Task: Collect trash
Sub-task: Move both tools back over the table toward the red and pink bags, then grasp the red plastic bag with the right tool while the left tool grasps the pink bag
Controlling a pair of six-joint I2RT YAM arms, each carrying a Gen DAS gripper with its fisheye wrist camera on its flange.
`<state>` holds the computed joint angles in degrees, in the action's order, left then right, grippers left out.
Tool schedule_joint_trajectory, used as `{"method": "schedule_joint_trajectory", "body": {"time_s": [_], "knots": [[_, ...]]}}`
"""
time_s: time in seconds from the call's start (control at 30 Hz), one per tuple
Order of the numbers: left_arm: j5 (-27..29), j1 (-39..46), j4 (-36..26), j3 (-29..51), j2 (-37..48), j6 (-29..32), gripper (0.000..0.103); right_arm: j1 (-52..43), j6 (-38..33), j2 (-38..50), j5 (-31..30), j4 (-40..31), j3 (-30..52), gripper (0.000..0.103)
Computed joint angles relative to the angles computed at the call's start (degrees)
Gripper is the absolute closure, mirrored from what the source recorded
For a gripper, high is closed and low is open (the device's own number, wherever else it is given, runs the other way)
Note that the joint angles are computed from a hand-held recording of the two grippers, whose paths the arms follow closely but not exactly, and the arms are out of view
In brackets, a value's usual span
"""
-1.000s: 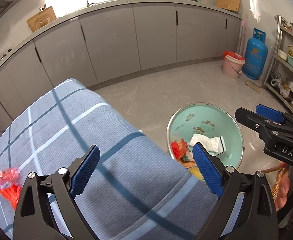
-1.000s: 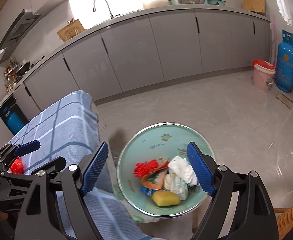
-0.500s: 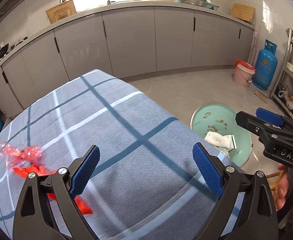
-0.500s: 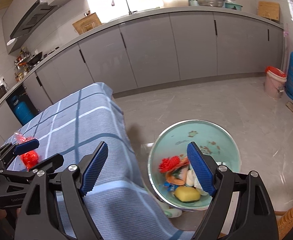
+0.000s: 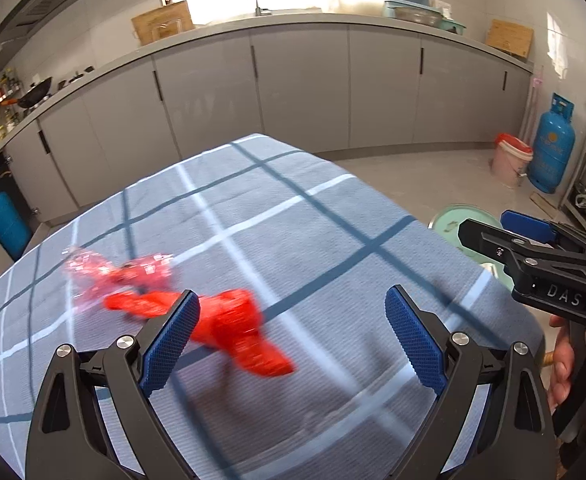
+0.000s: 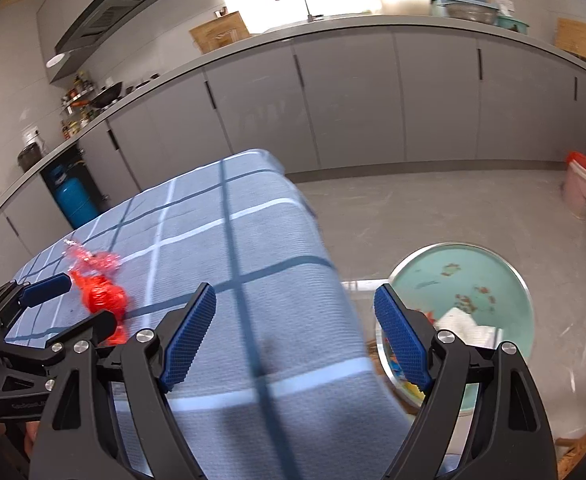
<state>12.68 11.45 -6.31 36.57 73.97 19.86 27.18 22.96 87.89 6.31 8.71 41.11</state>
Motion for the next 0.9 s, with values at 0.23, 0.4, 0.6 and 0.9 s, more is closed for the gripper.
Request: {"method": "schedule_joint_trajectory", "body": {"time_s": [0.23,0.4,0.6,0.9], "knots": [[4.53,12.68,-2.73,0.60,-0.97,6.56,0.011,6.06,0.38,3.73,0.91,-1.08,5.02,0.022],[5.56,21.58,-2.07,2.65,2.85,9.48,0.010,10.24,0.28,8.02,1.28,-2.57,10.29,0.022],[4.82,29.17,-1.23,8.19,11.20,9.41,0.009,15.03,-1.09,13.56,1.82,-4.85,17.36,0.017],[5.15,34.04,-1.99,13.46,16.53,9.03,0.009,18.99,-2.95,22.68,1.26,-9.99,29.00,0.017]]}}
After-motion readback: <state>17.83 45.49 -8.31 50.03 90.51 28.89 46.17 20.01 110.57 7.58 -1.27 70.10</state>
